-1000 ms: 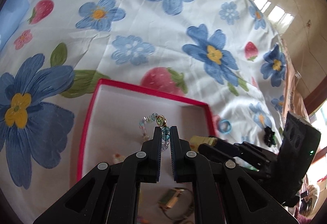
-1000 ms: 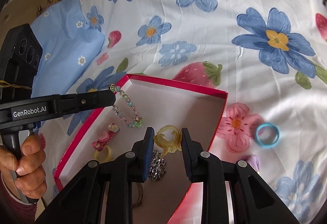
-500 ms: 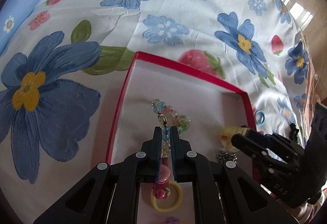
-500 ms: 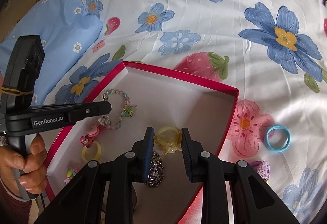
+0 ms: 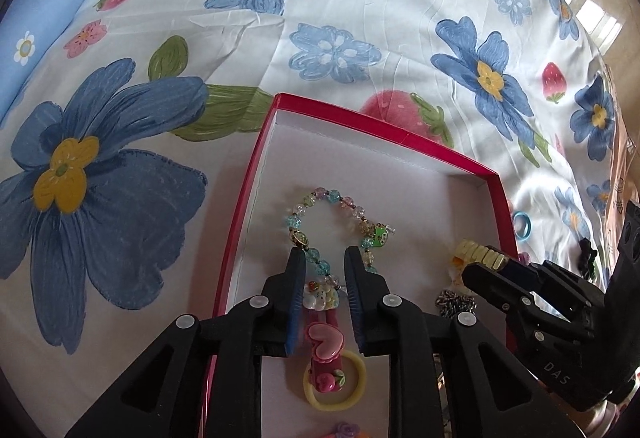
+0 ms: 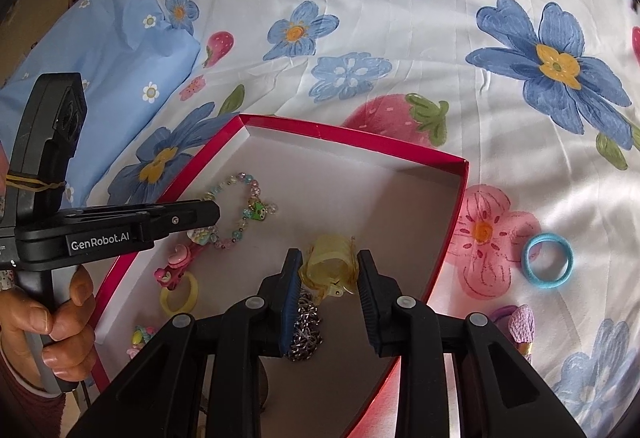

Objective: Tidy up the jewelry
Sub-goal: 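Carry the bracelet and claw clip into the red box and open both tools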

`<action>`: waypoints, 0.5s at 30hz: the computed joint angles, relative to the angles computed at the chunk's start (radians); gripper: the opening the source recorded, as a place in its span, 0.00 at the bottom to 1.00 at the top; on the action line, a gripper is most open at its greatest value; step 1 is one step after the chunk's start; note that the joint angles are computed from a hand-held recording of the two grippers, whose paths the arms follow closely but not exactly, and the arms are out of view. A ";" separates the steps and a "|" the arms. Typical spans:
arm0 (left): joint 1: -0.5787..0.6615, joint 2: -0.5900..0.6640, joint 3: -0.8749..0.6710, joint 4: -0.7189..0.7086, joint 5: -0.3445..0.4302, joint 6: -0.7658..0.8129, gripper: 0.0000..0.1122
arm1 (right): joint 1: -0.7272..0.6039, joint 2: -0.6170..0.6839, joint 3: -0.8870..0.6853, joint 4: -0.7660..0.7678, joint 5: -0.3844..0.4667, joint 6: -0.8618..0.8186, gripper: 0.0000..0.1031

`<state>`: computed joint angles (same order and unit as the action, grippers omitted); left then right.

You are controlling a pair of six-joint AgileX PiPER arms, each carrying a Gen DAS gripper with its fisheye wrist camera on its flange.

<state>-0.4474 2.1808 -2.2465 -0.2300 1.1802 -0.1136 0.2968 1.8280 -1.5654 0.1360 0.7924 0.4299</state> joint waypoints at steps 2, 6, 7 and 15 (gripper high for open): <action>0.000 0.003 -0.007 0.001 0.006 -0.004 0.19 | 0.000 0.000 0.001 -0.003 0.000 0.003 0.29; -0.001 0.003 -0.009 0.005 0.008 -0.006 0.26 | -0.001 -0.006 0.009 -0.006 -0.004 0.012 0.32; -0.002 0.000 -0.004 0.007 0.005 -0.007 0.30 | -0.002 -0.009 0.012 -0.006 -0.005 0.013 0.33; -0.002 -0.044 0.050 0.007 -0.016 -0.008 0.40 | 0.002 -0.025 0.026 -0.007 -0.011 0.020 0.41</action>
<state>-0.4499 2.1366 -2.1964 -0.2234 1.1644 -0.1215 0.2985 1.8031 -1.5397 0.1291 0.7816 0.4497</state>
